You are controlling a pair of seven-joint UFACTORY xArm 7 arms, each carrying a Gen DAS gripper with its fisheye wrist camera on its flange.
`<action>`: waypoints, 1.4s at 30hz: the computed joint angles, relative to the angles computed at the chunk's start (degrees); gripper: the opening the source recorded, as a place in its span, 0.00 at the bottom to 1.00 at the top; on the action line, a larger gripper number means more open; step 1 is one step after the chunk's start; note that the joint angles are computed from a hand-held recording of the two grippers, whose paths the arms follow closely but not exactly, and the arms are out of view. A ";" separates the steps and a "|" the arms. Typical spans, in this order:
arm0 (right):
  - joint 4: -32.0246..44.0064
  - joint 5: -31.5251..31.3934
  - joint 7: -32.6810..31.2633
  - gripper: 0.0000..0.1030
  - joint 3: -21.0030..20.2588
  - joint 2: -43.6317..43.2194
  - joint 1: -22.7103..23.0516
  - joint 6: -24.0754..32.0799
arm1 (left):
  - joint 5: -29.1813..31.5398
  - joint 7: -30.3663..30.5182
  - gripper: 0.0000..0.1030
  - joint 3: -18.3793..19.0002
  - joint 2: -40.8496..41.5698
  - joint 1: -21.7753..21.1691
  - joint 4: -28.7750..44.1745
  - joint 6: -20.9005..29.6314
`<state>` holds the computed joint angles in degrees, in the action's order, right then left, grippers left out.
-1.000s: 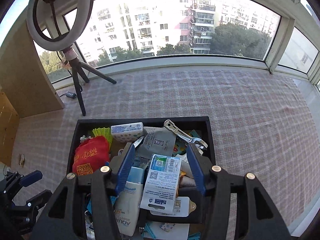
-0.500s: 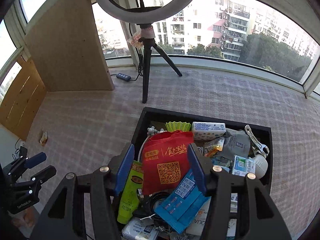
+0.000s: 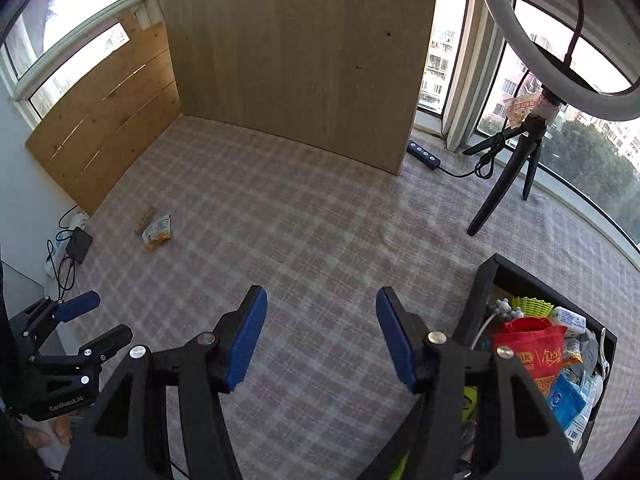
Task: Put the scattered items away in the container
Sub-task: 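Move both open tools back to the wooden clothespin and Coffee-mate sachet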
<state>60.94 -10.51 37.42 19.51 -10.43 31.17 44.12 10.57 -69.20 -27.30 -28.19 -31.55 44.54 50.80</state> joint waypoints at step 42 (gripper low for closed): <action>57.26 -0.15 -8.04 0.58 -10.45 57.82 23.36 7.41 | -9.80 31.01 0.64 16.57 3.47 15.24 -19.08 -23.96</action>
